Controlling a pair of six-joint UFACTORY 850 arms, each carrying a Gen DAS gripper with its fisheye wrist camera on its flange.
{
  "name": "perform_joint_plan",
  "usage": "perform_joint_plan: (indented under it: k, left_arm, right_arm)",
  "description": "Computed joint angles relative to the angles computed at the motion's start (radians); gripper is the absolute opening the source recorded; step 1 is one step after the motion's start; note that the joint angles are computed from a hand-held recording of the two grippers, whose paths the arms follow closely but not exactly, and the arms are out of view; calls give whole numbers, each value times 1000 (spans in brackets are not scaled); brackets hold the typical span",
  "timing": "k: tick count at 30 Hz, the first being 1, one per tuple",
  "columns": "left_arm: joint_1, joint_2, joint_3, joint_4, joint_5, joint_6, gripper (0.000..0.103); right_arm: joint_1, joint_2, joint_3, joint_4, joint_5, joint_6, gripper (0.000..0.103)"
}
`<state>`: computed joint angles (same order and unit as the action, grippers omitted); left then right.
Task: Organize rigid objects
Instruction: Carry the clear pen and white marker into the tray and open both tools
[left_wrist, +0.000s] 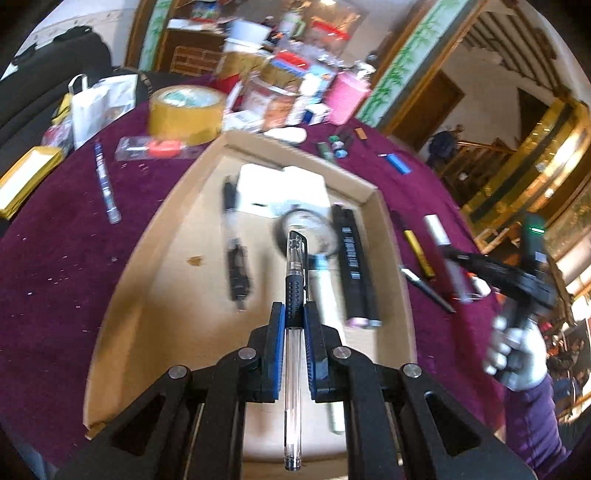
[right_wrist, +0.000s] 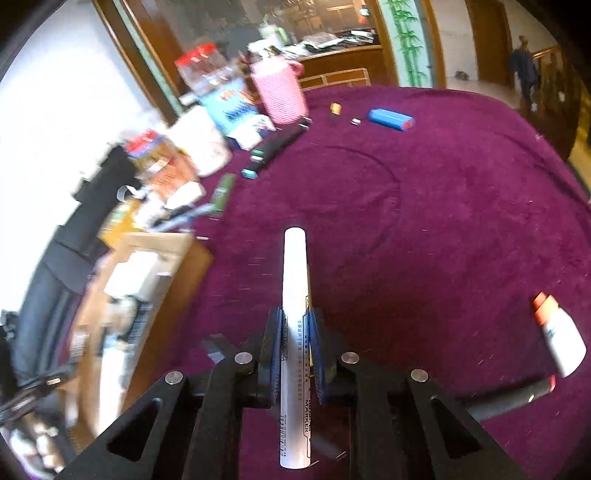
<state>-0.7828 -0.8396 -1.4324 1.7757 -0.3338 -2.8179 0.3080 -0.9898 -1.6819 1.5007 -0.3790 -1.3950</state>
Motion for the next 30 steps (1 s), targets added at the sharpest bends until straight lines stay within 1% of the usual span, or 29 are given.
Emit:
perform_joint_plan:
  k: [2,5,7,10,11,12,13,14,15,16,18,20,22,24,26,27,30]
  left_arm:
    - [7,-7,-10,-127,-2,111,10]
    - [19,-18,-21,-263,4,216,10]
    - [27,-28,-30,-340,14,281,10]
    - [33,-42,-46,-463,10,395,10]
    - [33,-43,-46,-470,10,401,12]
    - [33,-40,-39,-434,15,365,16]
    - [33,-37,-33,-402,20,332,26]
    - [32,-31,-23,-355,22,280,34]
    - [28,-24,-13,-327,13,241,49]
    - [23,-17,-4,-303,2,211,50]
    - [10,8,31,-193,-24,92,50]
    - [-2,32,63,-103,-50,-9,52]
    - [-16,55,92,-52,-88,-68,59]
    - [-25,70,111,-21,-111,-103,61]
    - [-28,83,131,39,-120,-167,62]
    - [-28,88,140,70,-121,-200,62]
    - [-27,97,159,129,-124,-273,66]
  right_arm:
    - [5,34,43,61,-36,-70,16]
    - [22,71,88,88,-94,-110,16]
    - [37,81,101,77,-137,-102,16]
    - [63,73,91,18,-192,-32,16]
    - [71,66,82,-6,-212,-2,16]
    - [81,58,74,-27,-230,29,16]
    - [94,48,62,-50,-246,58,16]
    - [103,41,55,-64,-254,74,16]
    - [120,33,44,-82,-254,94,16]
    - [133,28,37,-96,-251,106,16]
    - [162,15,19,-129,-245,129,16]
    - [184,0,-4,-176,-236,168,16]
    - [207,-18,-31,-230,-221,217,16]
    - [225,-38,-60,-289,-209,276,16]
    - [238,-68,-103,-350,-224,354,17]
    - [241,-92,-134,-375,-247,389,17]
    - [244,-135,-189,-378,-310,424,17]
